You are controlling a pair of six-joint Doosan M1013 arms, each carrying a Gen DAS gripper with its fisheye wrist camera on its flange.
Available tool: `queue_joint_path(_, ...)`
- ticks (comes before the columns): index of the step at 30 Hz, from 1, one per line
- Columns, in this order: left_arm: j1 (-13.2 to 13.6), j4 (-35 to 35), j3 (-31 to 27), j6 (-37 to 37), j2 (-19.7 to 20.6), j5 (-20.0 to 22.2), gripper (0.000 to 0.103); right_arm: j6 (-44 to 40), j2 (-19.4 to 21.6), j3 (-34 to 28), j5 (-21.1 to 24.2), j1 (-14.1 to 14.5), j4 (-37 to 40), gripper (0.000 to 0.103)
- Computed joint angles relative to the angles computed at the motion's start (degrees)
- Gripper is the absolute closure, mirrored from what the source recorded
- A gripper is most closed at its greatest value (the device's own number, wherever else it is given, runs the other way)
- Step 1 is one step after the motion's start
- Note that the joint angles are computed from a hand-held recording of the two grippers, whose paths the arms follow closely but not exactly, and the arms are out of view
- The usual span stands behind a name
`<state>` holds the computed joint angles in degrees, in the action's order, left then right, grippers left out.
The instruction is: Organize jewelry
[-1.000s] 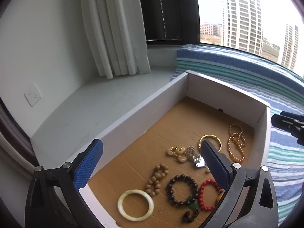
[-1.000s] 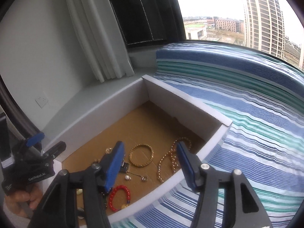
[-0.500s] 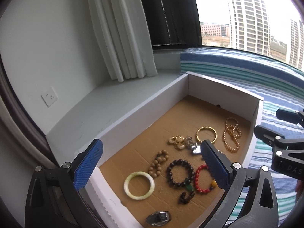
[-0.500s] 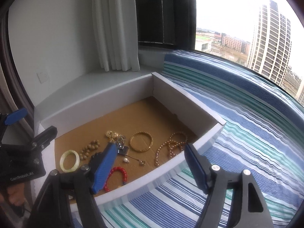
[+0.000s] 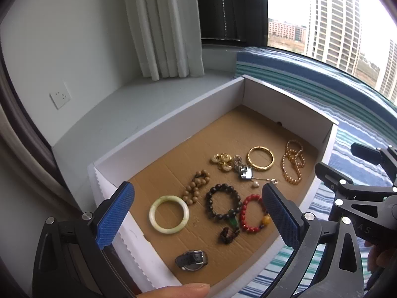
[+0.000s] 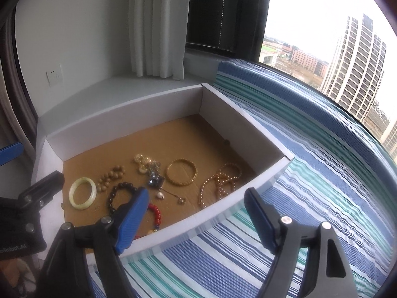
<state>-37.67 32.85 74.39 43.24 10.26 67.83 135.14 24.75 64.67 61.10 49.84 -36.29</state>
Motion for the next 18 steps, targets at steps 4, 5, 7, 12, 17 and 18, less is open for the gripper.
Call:
queue_joint_path(4, 0.18, -0.11, 0.08, -0.70, -0.10, 0.19, 0.001, -0.03, 0.32, -0.58, 0.44, -0.17, 1.54, 0.022)
queue_joint_path(5, 0.28, -0.37, 0.18, -0.78, -0.21, 0.04, 0.001, -0.10, 0.41, -0.71, 0.48, -0.20, 1.87, 0.022)
queue_joint_path(7, 0.53, -0.75, 0.39, -0.98, -0.41, -0.21, 0.001, -0.16, 0.68, -1.07, 0.87, -0.16, 2.10, 0.021)
queue_joint_path(12, 1.18, -1.88, 0.81, -1.88, -0.47, -0.19, 0.001, 0.11, 0.85, -1.31, 0.93, -0.05, 2.19, 0.020)
queue_joint_path(17, 0.95, -1.50, 1.23, -3.00, -0.37, 0.57, 0.001, 0.51, 0.59, -0.90, 0.34, -0.04, 2.33, 0.020)
queue_joint_path(18, 0.76, -1.19, 1.31, -2.91, -0.38, 0.61, 0.001, 0.52, 0.51, -0.77, 0.26, -0.04, 2.38, 0.020)
